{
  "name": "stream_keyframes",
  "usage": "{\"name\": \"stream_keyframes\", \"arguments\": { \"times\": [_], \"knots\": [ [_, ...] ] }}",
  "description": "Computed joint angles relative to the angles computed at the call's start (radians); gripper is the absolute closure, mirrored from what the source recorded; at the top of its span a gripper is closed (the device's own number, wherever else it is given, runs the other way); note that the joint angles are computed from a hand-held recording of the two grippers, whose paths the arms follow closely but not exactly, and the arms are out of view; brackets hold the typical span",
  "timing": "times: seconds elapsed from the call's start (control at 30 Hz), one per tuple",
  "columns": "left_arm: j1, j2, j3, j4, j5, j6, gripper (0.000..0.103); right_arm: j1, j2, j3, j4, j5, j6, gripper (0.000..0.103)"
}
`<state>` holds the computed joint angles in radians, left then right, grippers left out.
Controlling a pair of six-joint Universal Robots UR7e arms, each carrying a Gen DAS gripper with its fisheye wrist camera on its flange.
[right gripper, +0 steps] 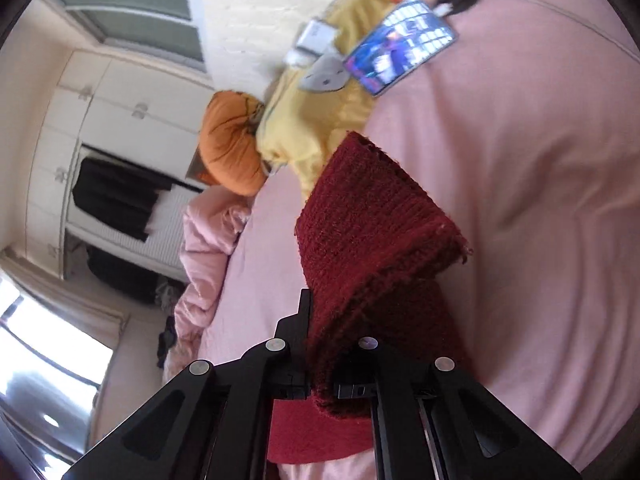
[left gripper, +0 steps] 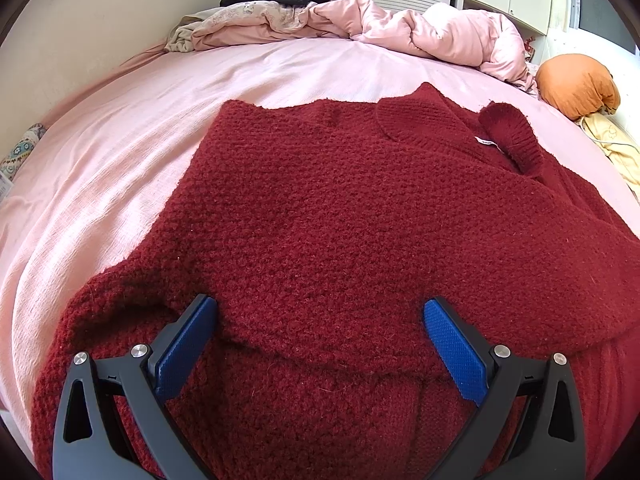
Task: Fold clothes
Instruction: 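Grasp the other sleeve cuff with the right gripper and fold it across the body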
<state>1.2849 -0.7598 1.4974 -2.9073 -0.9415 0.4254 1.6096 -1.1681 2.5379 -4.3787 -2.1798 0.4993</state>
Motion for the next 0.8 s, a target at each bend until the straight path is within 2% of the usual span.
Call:
{"name": "stream_keyframes", "arguments": {
  "times": [0.1,0.17,0.27,0.33,0.43,0.5,0.53,0.6,0.63,0.7,0.8],
  "knots": [
    [0.0,-0.003,-0.012,0.043,-0.001,-0.017,0.0,0.105,0.045,-0.16,0.176,-0.075,-0.07,0.098],
    [0.002,-0.019,-0.054,0.185,-0.028,-0.05,0.0,0.154,0.087,-0.272,0.282,-0.104,-0.115,0.098],
    [0.044,-0.089,-0.118,0.381,-0.248,-0.093,0.0,0.205,0.159,-0.424,0.428,-0.124,-0.144,0.098],
    [0.076,-0.132,-0.149,0.43,-0.343,-0.105,0.0,0.233,0.216,-0.513,0.504,-0.125,-0.166,0.098],
    [0.124,-0.178,-0.184,0.44,-0.389,-0.099,0.0,0.268,0.325,-0.694,0.656,-0.128,-0.207,0.098],
    [0.157,-0.205,-0.178,0.381,-0.392,-0.144,0.0,0.285,0.412,-0.832,0.764,-0.112,-0.234,0.098],
    [0.178,-0.214,-0.182,0.371,-0.44,-0.207,0.0,0.292,0.459,-0.905,0.822,-0.1,-0.247,0.098],
    [0.23,-0.22,-0.204,0.353,-0.584,-0.349,0.0,0.311,0.553,-1.037,0.923,-0.086,-0.27,0.098],
    [0.244,-0.216,-0.211,0.34,-0.61,-0.389,0.0,0.319,0.603,-1.113,0.983,-0.08,-0.284,0.098],
    [0.259,-0.205,-0.224,0.315,-0.615,-0.454,0.0,0.333,0.704,-1.262,1.097,-0.059,-0.303,0.098],
    [0.284,-0.178,-0.275,0.373,-0.699,-0.51,0.0,0.341,0.849,-1.467,1.267,-0.005,-0.285,0.098]
  ]
}}
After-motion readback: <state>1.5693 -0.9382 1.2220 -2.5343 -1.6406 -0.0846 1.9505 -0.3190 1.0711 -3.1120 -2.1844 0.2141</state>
